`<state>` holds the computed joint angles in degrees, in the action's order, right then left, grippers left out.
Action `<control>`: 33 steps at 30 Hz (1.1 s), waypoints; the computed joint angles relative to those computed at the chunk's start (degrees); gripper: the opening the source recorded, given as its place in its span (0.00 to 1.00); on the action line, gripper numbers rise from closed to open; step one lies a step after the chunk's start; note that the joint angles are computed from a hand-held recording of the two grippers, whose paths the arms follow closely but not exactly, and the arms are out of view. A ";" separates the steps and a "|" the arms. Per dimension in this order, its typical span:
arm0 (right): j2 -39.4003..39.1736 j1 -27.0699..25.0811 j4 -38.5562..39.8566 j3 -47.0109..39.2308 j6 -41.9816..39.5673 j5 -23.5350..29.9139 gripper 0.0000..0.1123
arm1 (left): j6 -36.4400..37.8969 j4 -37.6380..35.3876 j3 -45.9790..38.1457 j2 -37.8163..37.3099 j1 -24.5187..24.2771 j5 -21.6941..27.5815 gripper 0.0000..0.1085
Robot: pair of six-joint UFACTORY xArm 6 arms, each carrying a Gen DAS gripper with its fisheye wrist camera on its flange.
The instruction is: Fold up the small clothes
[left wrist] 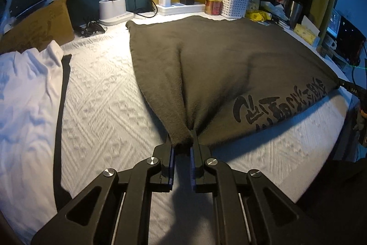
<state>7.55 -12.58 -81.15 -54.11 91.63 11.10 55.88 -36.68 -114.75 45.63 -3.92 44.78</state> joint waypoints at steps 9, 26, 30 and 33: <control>-3.72 0.44 -4.05 3.70 3.99 0.05 0.04 | 2.14 -1.88 6.10 -4.39 0.65 -0.96 0.08; -5.38 -0.23 -8.32 7.56 8.75 -2.33 0.04 | -2.11 2.42 9.11 -6.33 1.51 1.61 0.12; -5.34 -1.32 -5.45 7.80 5.92 -4.23 0.04 | -4.35 2.74 9.45 -6.77 1.31 -1.35 0.42; -5.88 -2.28 -0.88 8.55 1.47 -6.21 0.05 | -5.63 1.38 7.59 -6.01 1.38 -2.04 0.64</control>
<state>1.67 -14.86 -82.03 -45.56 93.10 4.89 50.25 -35.30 -107.16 39.62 -2.54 42.73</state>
